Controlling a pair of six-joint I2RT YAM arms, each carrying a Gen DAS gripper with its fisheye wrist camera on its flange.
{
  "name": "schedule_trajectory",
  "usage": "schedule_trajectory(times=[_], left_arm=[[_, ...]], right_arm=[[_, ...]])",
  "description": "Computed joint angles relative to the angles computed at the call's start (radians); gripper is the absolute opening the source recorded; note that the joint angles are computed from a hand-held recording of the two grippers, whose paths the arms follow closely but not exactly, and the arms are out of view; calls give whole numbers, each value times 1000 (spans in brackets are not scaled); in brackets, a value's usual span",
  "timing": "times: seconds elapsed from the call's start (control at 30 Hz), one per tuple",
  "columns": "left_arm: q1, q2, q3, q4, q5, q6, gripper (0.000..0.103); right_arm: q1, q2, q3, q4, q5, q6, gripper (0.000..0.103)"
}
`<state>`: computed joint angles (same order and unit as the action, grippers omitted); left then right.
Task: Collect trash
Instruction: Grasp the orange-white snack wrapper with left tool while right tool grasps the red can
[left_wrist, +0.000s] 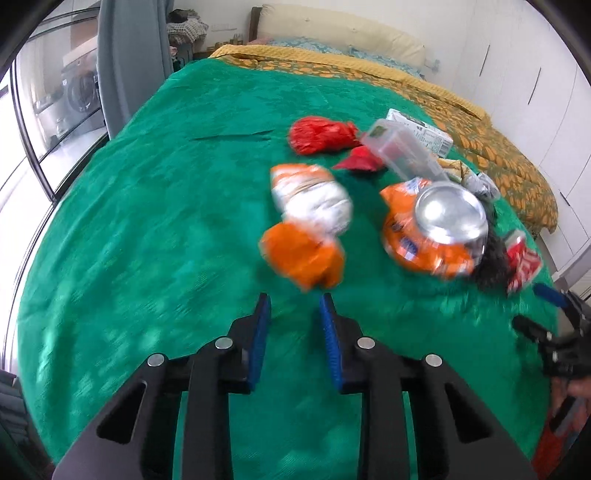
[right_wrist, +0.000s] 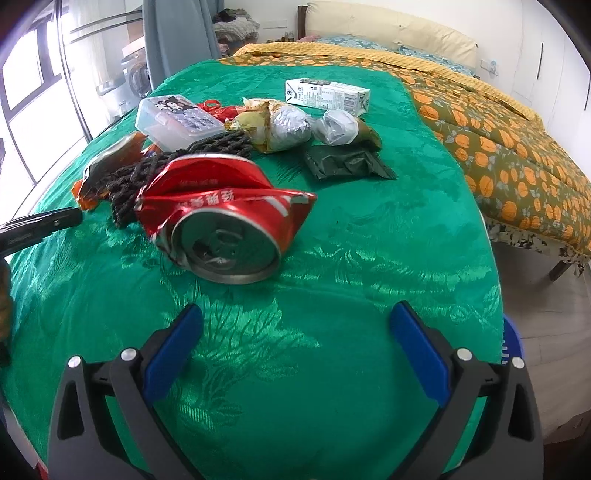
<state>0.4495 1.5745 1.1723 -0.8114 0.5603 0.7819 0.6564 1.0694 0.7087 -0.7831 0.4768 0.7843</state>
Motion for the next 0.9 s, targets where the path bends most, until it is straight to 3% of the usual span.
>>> schedule_trajectory(times=[0.1, 0.17, 0.23, 0.33, 0.43, 0.53, 0.7, 0.73, 0.77, 0.8, 0.9], left_arm=[[66, 9, 20, -59, 12, 89, 32], [88, 3, 26, -94, 35, 129, 66], [100, -17, 14, -90, 76, 159, 82], [28, -75, -31, -18, 66, 137, 87], [-66, -57, -31, 60, 5, 74, 87], [-107, 13, 2, 110, -44, 12, 86], [-96, 98, 78, 75, -22, -22, 70], [-93, 105, 87, 69, -10, -19, 64], [-93, 111, 96, 60, -5, -10, 51], [-94, 113, 100, 50, -9, 2, 43], [-62, 116, 127, -40, 11, 98, 38]], right_arm=[[1, -23, -13, 10, -9, -48, 98], [-12, -50, -22, 33, -35, -94, 98], [-40, -66, -18, 64, -83, -173, 98], [-108, -57, 5, 120, -165, -327, 98], [-208, -30, 31, 160, -291, -438, 98], [-306, -13, 45, 185, -525, -510, 98], [-248, -38, 59, 138, -705, -547, 97], [-235, -51, 59, 132, -724, -549, 97], [-218, -65, 64, 121, -719, -559, 97], [-200, -76, 73, 106, -675, -568, 97], [-172, -69, 108, 59, -510, -609, 97]])
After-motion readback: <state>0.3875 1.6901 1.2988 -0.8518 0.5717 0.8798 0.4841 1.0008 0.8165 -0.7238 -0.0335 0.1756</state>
